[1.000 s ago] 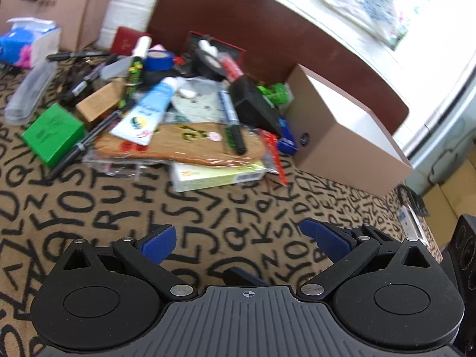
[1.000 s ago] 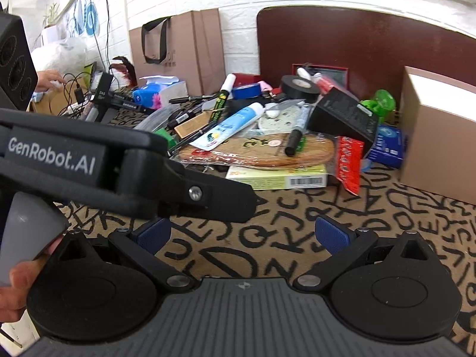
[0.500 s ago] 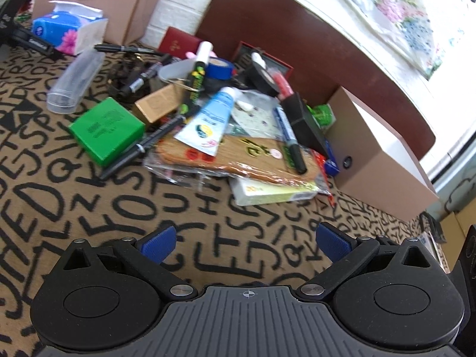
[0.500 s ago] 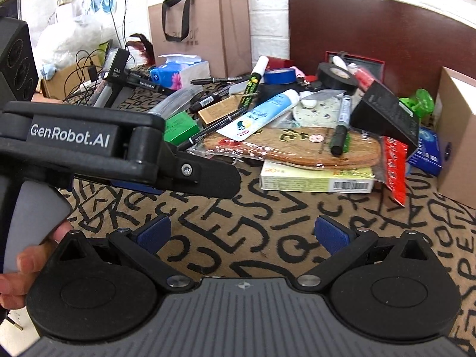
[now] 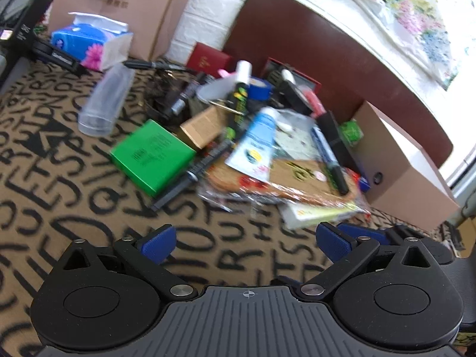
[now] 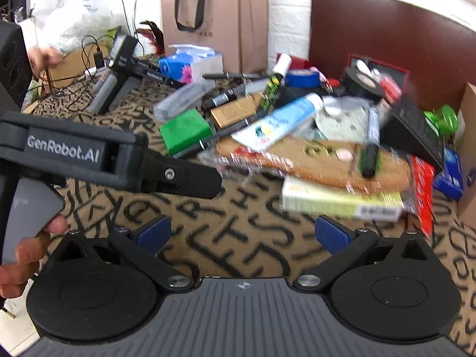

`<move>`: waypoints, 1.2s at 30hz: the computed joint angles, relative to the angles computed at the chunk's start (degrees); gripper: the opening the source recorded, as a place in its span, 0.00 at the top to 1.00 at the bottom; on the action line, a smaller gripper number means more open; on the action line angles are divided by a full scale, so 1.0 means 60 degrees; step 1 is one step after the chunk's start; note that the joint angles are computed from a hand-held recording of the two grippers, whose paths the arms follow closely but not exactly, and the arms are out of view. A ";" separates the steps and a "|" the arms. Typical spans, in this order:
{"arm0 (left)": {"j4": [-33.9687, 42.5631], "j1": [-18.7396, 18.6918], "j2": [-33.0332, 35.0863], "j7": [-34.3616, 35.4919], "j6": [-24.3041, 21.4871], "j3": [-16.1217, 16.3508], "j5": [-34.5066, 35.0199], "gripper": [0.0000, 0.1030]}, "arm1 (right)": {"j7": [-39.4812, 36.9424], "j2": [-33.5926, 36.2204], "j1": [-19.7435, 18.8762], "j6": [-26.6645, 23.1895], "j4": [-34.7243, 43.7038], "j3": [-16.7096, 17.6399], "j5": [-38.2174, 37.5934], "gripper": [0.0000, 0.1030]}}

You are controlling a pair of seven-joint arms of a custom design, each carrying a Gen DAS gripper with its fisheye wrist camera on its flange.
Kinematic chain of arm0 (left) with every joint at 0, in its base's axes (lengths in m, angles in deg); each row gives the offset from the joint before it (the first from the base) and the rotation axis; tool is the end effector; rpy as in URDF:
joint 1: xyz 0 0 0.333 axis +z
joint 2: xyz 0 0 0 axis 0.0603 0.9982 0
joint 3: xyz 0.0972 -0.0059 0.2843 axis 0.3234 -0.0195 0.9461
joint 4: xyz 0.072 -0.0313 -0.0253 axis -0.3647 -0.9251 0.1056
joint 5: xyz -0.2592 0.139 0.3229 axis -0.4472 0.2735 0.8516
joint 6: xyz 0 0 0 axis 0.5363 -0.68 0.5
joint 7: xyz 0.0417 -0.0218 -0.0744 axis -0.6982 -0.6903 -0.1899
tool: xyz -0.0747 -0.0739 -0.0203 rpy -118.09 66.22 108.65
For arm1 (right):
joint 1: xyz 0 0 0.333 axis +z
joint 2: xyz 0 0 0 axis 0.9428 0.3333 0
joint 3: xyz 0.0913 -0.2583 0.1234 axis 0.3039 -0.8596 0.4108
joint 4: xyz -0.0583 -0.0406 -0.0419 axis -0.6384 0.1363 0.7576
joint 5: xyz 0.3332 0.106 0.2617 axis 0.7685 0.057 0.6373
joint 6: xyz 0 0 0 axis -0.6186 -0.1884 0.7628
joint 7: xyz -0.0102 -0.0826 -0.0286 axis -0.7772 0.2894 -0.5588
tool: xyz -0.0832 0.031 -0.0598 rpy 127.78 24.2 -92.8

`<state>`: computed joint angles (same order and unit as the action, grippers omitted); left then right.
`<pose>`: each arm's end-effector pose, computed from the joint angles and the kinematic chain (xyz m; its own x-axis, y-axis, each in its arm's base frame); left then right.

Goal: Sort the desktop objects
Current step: 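Lower the left gripper onto the green square box and close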

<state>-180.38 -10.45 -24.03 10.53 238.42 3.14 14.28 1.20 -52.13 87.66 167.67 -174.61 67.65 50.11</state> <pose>0.4776 -0.3009 0.3745 0.4380 -0.7959 0.4181 -0.4350 -0.5946 -0.6761 0.5947 0.3017 0.3575 0.9391 -0.3430 -0.0198 -0.2249 -0.5703 -0.7901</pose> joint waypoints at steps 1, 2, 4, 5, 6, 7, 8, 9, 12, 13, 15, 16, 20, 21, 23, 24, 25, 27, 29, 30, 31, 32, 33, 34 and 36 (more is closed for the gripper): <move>-0.0055 0.0034 -0.0051 0.0037 -0.0029 0.0039 -0.0019 0.00 | -0.0152 0.0075 0.0028 0.0044 0.0092 0.0046 0.0056 0.00; -0.0107 0.0075 -0.0105 0.0112 -0.0070 0.0070 -0.0028 0.00 | -0.0348 0.0145 0.0046 0.0104 0.0172 0.0100 0.0165 0.00; -0.0213 0.0147 -0.0230 0.0379 -0.0256 0.0106 -0.0225 0.00 | -0.0691 0.0297 0.0098 0.0211 0.0348 0.0207 0.0346 0.01; -0.0288 0.0209 -0.0317 0.0413 -0.0254 0.0130 -0.0205 0.00 | -0.0792 0.0368 0.0115 0.0186 0.0439 0.0244 0.0365 0.01; -0.0374 0.0277 -0.0415 0.0442 -0.0221 0.0155 -0.0206 0.00 | -0.0891 0.0432 0.0119 0.0124 0.0525 0.0275 0.0375 0.02; -0.0461 0.0349 -0.0516 0.0538 -0.0215 0.0184 -0.0280 0.00 | -0.1019 0.0509 0.0120 0.0046 0.0633 0.0316 0.0403 0.04; -0.0526 0.0423 -0.0597 0.0664 -0.0244 0.0194 -0.0326 0.00 | -0.1123 0.0573 0.0132 0.0013 0.0726 0.0354 0.0428 0.05; -0.0582 0.0499 -0.0662 0.0837 -0.0290 0.0203 -0.0366 0.00 | -0.1189 0.0647 0.0156 -0.0015 0.0837 0.0383 0.0401 0.05; -0.0688 0.0716 -0.0719 0.1646 -0.0259 0.0297 -0.0774 0.00 | -0.1345 0.0962 0.0238 -0.0122 0.1283 0.0511 0.0320 0.11; -0.0735 0.0814 -0.0719 0.1772 -0.0109 0.0343 -0.0797 0.00 | -0.1300 0.1090 0.0277 -0.0209 0.1462 0.0548 0.0207 0.13; -0.0802 0.0993 -0.0689 0.1947 0.0176 0.0421 -0.0912 0.00 | -0.1234 0.1313 0.0317 -0.0374 0.1744 0.0640 0.0049 0.14; -0.0809 0.1087 -0.0644 0.2008 0.0342 0.0453 -0.0881 0.00 | -0.1224 0.1434 0.0348 -0.0442 0.1877 0.0685 -0.0060 0.14; -0.0749 0.1357 -0.0400 0.2432 0.0994 0.0599 -0.0929 0.00 | -0.1040 0.1876 0.0507 -0.0493 0.2316 0.0805 -0.0702 0.20; -0.0722 0.1416 -0.0332 0.2523 0.1183 0.0635 -0.0927 0.00 | -0.0988 0.1960 0.0524 -0.0451 0.2394 0.0845 -0.0796 0.20; -0.0640 0.1521 -0.0163 0.2707 0.1489 0.0701 -0.0904 0.00 | -0.0778 0.2142 0.0567 -0.0379 0.2563 0.0901 -0.1025 0.20; -0.0592 0.1550 -0.0086 0.2767 0.1529 0.0720 -0.0948 0.00 | -0.0739 0.2217 0.0550 -0.0387 0.2635 0.0946 -0.1097 0.20; -0.0551 0.1583 -0.0032 0.2711 0.1561 0.0731 -0.0861 0.00 | -0.0747 0.2293 0.0538 -0.0383 0.2703 0.0995 -0.1161 0.20; -0.0483 0.1628 0.0043 0.2633 0.1682 0.0769 -0.0653 0.00 | -0.0741 0.2389 0.0547 -0.0325 0.2774 0.1057 -0.1343 0.19; -0.0429 0.1634 0.0120 0.2801 0.1766 0.0809 -0.0693 0.01 | -0.0757 0.2494 0.0591 -0.0194 0.2851 0.1104 -0.1552 0.19; -0.0412 0.1616 0.0138 0.2963 0.1727 0.0815 -0.0790 0.02 | -0.0728 0.2519 0.0612 -0.0122 0.2859 0.1118 -0.1664 0.19; -0.0409 0.1586 0.0135 0.3158 0.1653 0.0807 -0.0892 0.03 | -0.0744 0.2524 0.0633 0.0031 0.2825 0.1151 -0.1720 0.19; -0.0421 0.1561 0.0115 0.3302 0.1606 0.0798 -0.0930 0.07 | -0.0769 0.2524 0.0627 0.0101 0.2793 0.1189 -0.1770 0.19; -0.0456 0.1540 0.0080 0.3450 0.1622 0.0795 -0.1001 0.12 | -0.0779 0.2519 0.0618 0.0120 0.2766 0.1210 -0.1849 0.19; -0.0497 0.1517 0.0038 0.3578 0.1605 0.0782 -0.1099 0.15 | -0.0846 0.2499 0.0607 0.0195 0.2710 0.1241 -0.1888 0.23; -0.0523 0.1458 -0.0006 0.3834 0.1414 0.0718 -0.1301 0.16 | -0.1126 0.2460 0.0599 0.0622 0.2565 0.1331 -0.1827 0.34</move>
